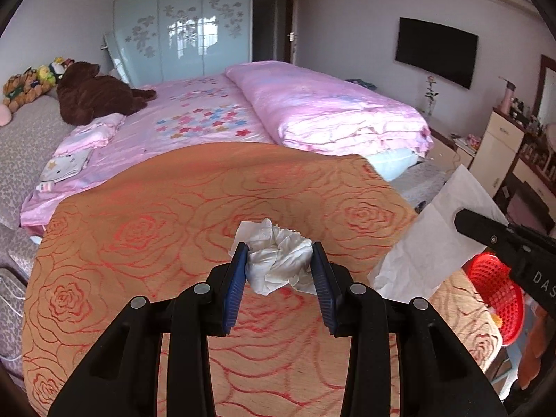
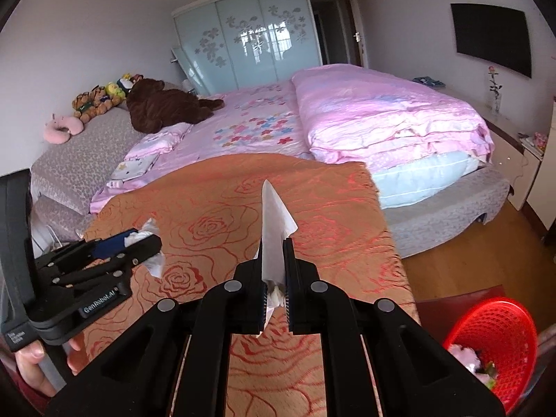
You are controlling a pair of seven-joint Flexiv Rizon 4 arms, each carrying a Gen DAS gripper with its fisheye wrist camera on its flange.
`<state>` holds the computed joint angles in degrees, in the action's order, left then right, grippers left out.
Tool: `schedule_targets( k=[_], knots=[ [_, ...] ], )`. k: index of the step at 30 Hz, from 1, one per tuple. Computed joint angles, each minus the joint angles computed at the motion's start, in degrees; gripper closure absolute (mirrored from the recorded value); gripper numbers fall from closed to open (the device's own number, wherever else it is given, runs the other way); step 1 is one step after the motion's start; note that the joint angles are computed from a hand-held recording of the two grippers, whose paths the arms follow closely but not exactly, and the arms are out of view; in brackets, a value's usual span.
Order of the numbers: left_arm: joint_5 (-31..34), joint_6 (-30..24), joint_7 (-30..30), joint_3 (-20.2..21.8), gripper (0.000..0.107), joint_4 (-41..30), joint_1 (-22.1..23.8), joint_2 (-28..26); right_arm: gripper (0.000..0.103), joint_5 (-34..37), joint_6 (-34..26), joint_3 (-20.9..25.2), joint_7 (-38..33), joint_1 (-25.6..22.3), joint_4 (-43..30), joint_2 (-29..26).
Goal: Collect trash
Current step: 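Carry both tissues over the red basket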
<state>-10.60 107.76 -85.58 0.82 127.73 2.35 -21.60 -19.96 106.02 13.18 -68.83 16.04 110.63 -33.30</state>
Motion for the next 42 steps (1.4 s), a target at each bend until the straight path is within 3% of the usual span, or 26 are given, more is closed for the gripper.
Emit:
schedule_targets(
  k=[12, 19, 27, 32, 36, 38, 42],
  knots=[
    [2.48, -0.34, 0.11, -4.04, 0.071, -1.65, -0.9, -0.57, 0.094, 4.97, 4.18, -5.74, -1.0, 0.79, 7.39, 5.88],
    [2.61, -0.9, 1.18, -3.67, 0.071, -3.69, -4.98, -1.82, 0.094, 9.47, 4.47, -10.3, -2.65, 2.89, 9.9, 7.53],
    [3.51, -2.69, 2.74, -6.47, 0.071, -6.7, -6.07, -3.42, 0.094, 15.31, 4.9, -14.79, -4.73, 4.86, 12.4, 8.91],
    [4.83, -3.92, 3.72, -11.24, 0.071, -8.24, -3.72, -4.62, 0.094, 17.98, 5.12, -16.15, -5.59, 5.14, 13.56, 9.25],
    [7.47, -4.32, 4.6, -20.33, 0.071, -8.18, 3.25, -5.66, 0.094, 19.64, 5.41, -16.67, -5.73, 4.34, 14.73, 9.34],
    [8.15, -4.68, 5.08, -22.55, 0.071, -8.81, 4.5, -6.61, 0.094, 20.28, 5.61, -17.04, -5.79, 3.97, 15.0, 9.19],
    [7.17, -6.64, 5.8, -21.4, 0.071, -11.54, 1.36, -8.69, 0.094, 23.13, 5.75, -20.49, -6.83, 6.07, 15.48, 8.73]
  ],
)
